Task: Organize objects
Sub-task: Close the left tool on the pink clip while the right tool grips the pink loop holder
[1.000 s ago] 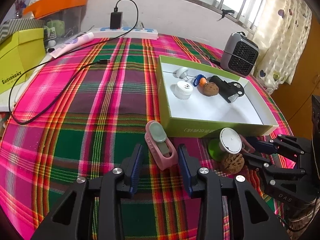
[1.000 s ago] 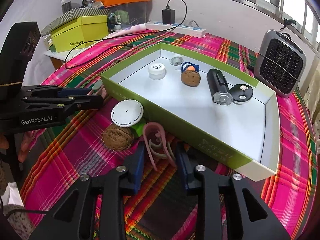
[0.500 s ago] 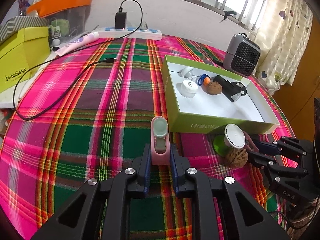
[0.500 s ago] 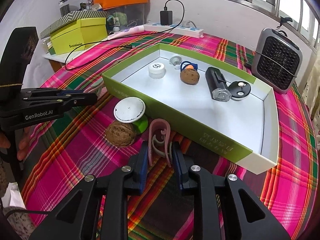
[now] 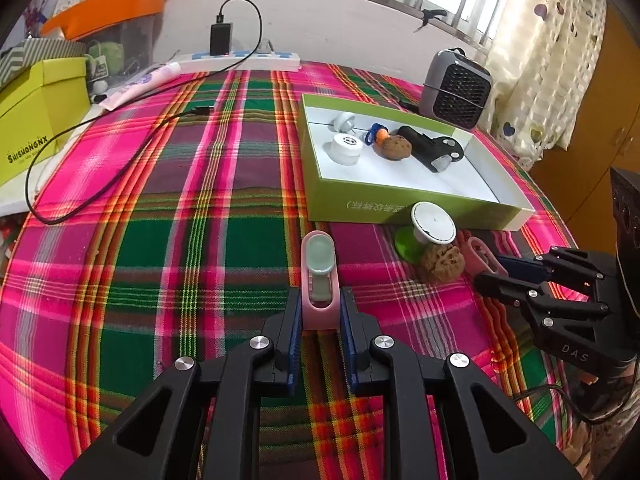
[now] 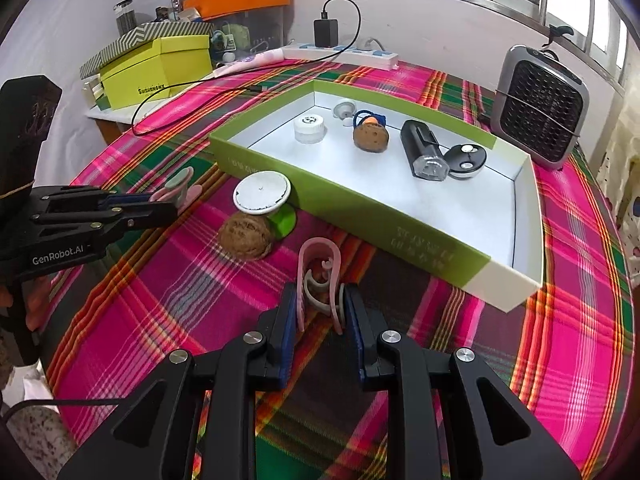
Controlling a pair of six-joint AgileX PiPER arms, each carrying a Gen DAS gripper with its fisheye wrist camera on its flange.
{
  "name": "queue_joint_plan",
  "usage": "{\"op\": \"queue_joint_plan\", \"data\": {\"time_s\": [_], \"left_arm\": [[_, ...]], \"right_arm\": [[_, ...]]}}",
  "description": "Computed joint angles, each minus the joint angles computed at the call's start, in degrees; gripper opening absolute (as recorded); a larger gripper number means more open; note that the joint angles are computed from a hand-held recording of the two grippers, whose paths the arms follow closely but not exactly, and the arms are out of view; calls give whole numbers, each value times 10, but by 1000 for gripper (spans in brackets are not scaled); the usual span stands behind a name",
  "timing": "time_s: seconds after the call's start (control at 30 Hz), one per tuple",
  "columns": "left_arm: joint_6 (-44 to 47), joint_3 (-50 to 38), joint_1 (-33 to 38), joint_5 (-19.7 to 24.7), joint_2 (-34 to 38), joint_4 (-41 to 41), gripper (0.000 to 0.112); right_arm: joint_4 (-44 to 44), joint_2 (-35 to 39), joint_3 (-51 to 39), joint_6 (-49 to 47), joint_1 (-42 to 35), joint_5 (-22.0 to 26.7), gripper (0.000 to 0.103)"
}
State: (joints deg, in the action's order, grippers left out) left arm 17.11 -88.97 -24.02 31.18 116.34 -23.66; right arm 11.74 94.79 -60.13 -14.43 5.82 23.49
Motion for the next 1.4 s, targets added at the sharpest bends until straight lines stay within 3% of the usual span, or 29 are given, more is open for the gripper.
{"op": "queue_joint_plan", "data": {"time_s": [0.13,0.2,0.33,0.8,1.03,1.4], "left_arm": [[5,-7,1,5,4,-6,19],[9,-10,-1,4,7,-7,27],[-26,-21,-13,-9,14,39,28],[-66,-38,-23,-17,26,91,27],[-80,-38,-21,-18,26,101,19],[-83,-37,-21,-19,26,103,16]], "right_arm": [[13,1,-1,-11,-2,0,24],[35,4,-4,-33,-4,1,32],[5,11,-7,-6,8,-10,42],[-50,22,-20,58,16,-15,42],[-52,21,-18,62,17,-17,41],[-45,19,-15,51,19,-19,28]]}}
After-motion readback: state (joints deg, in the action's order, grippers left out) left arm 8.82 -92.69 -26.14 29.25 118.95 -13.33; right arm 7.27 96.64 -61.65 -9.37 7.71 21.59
